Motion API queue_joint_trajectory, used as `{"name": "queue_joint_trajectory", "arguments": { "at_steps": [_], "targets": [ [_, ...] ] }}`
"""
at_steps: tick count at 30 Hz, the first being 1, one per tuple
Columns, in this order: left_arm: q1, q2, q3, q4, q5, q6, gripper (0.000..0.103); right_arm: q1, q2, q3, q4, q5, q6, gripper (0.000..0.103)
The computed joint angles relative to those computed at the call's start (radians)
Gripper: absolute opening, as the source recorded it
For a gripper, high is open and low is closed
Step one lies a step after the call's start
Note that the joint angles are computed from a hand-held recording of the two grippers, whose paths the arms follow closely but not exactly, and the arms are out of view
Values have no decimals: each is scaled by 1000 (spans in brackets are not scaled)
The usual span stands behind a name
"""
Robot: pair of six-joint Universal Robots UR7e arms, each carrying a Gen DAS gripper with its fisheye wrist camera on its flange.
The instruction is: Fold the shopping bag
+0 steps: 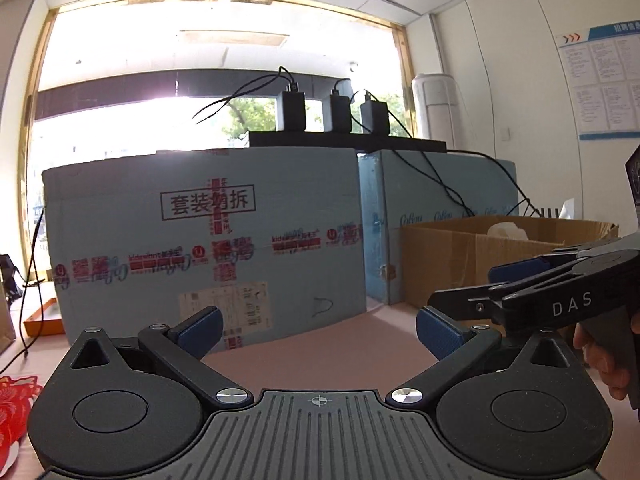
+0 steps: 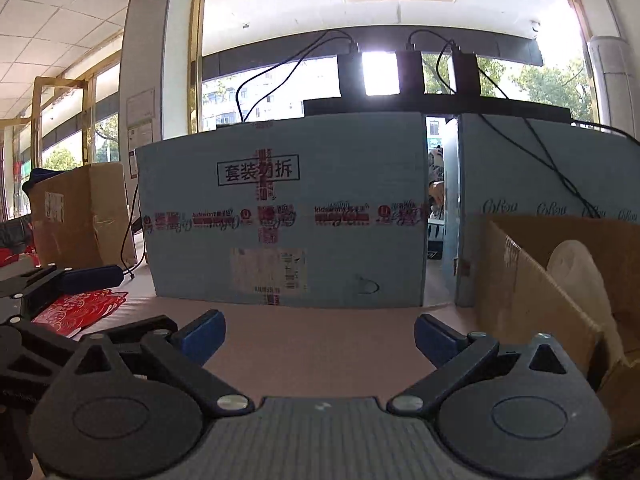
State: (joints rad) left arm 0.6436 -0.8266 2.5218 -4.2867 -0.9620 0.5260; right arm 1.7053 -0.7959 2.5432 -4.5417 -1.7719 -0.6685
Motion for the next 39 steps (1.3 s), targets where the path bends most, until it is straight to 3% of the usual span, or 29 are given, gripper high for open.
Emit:
{"name": "queue_joint_trajectory", "arguments": {
  "at_steps": [7,13,18,26,35,39],
  "targets": [
    [56,25,-13,-26,27,-15,103,-42,55,-57,60,-40,-9,102],
    [65,-35,-23,182,177,-228,103,-72,39,-91,116,-51,-19,102],
    [48,11,-40,146,332,-225,103,-81,26,-104,187,-73,4,102],
    [71,-27,-44,277,385,-359,103,-56,13,-163,357,-226,61,102],
    [123,-124,-74,674,403,-616,103,-42,37,-187,368,-285,43,103],
    [120,-124,-80,725,422,-640,103,-42,36,-186,370,-287,42,103]
  ]
}}
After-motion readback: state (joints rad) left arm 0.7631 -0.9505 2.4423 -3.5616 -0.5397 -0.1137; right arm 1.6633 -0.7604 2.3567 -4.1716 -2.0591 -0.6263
